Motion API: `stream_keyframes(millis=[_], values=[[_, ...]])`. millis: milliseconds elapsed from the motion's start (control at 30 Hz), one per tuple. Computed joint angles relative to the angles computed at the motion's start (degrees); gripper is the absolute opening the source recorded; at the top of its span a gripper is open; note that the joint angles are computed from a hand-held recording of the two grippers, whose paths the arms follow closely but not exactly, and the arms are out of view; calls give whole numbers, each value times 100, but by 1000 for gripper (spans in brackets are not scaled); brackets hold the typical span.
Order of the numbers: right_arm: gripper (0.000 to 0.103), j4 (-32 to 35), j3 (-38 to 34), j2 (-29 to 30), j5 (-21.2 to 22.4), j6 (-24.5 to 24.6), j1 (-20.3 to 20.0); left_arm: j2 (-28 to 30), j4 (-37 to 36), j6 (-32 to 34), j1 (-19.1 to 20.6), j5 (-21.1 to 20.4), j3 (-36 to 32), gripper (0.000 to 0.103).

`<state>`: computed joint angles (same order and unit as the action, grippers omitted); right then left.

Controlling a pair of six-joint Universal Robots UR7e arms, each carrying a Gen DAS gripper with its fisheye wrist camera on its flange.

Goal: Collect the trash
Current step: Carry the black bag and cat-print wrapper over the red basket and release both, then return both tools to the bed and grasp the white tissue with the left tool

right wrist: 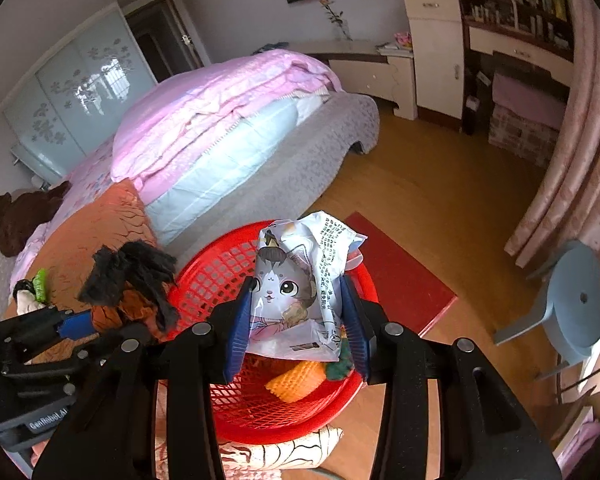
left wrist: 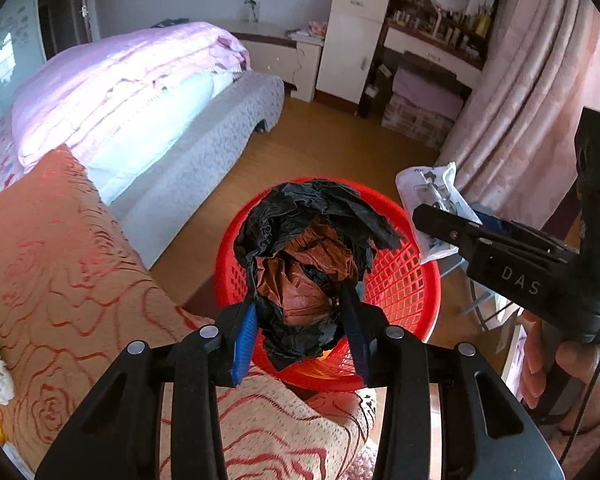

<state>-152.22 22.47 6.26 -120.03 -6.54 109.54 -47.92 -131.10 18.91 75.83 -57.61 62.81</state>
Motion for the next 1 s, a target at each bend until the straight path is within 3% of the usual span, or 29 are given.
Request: stream_keyframes(millis=[200, 433, 567, 767, 1000], values=[[42, 127, -121, 64, -5, 90, -48, 98, 167, 51, 38, -6, -95, 46], [53, 102, -92, 48, -22, 202, -74, 34, 85, -2, 50, -92, -54, 67], [62, -59, 69, -24, 21, 189, -74, -2, 62, -71, 61, -86, -43, 70], [63, -223, 259, -105, 22, 144, -56, -92, -71, -208, 71, -22, 44, 70], [63, -450, 320, -110, -37, -30, 64, -346, -709, -81, 1, 252, 454, 73]])
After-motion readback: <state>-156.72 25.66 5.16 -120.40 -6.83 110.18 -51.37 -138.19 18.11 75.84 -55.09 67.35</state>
